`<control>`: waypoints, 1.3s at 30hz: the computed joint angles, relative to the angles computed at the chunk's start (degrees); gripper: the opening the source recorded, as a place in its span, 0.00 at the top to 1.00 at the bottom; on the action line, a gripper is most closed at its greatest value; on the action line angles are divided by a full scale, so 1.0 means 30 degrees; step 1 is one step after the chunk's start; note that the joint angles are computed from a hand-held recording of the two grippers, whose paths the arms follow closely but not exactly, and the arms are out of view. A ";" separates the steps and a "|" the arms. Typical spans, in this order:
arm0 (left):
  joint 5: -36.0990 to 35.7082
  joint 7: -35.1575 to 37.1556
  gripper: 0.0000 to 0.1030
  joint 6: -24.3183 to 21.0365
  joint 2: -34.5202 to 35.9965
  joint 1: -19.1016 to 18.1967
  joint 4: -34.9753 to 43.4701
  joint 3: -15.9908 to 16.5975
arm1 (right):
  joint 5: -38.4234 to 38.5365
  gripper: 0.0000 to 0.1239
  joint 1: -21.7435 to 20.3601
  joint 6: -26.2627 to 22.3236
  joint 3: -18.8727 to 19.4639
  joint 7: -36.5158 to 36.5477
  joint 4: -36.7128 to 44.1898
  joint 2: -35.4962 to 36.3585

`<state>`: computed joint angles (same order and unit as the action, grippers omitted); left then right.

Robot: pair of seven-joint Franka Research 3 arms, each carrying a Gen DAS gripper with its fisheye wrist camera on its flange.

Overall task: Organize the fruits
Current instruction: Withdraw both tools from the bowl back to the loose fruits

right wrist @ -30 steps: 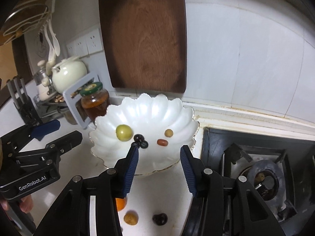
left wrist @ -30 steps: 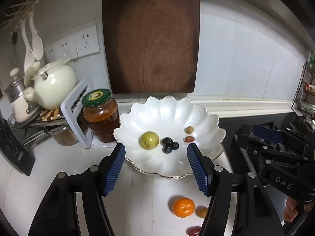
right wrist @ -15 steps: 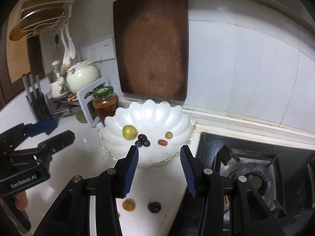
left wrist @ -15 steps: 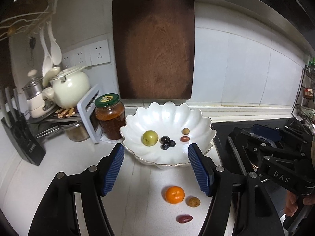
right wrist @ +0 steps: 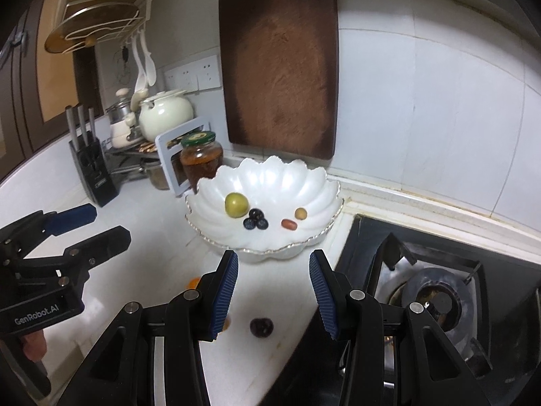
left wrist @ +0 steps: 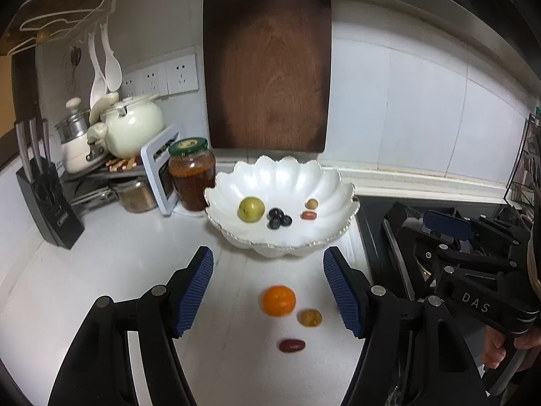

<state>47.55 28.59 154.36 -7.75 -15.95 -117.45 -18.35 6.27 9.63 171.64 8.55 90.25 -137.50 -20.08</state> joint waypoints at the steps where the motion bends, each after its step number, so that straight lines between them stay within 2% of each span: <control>1: -0.0189 -0.0076 0.35 -0.0027 -0.0034 -0.0062 -0.0135 -0.0026 | 0.0241 0.63 0.0367 -0.0013 -0.0336 -0.0370 -0.0115 -0.0047; 5: -0.0362 -0.0607 0.35 -0.0224 -0.0050 -0.0191 -0.0438 -0.0198 | 0.1248 0.63 0.1419 0.0030 -0.1228 -0.1769 -0.0641 -0.0236; 11: 0.0704 -0.1860 0.35 -0.0791 0.0044 -0.0414 -0.0794 -0.0447 | 0.2304 0.63 0.1936 0.0061 -0.1645 -0.3056 -0.1081 -0.0215; 18: 0.1037 -0.2521 0.35 -0.0775 0.0261 -0.0724 -0.1222 -0.0373 | 0.2364 0.63 0.1655 0.0110 -0.1185 -0.3718 -0.1496 0.0030; 23: 0.0586 -0.2466 0.35 -0.0589 0.0431 -0.0879 -0.1674 -0.0254 | 0.2967 0.63 0.2252 -0.0378 -0.1572 -0.4570 -0.1453 0.0290; 32: 0.0558 -0.2180 0.36 -0.0807 0.1140 -0.1203 -0.1885 -0.0161 | 0.2916 0.63 0.2056 -0.1194 -0.1312 -0.4607 -0.1250 0.1073; 39: -0.0192 -0.1652 0.40 -0.0689 0.2190 -0.1539 -0.1540 0.0150 | 0.2418 0.63 0.1726 -0.1589 -0.1186 -0.4254 -0.0868 0.1901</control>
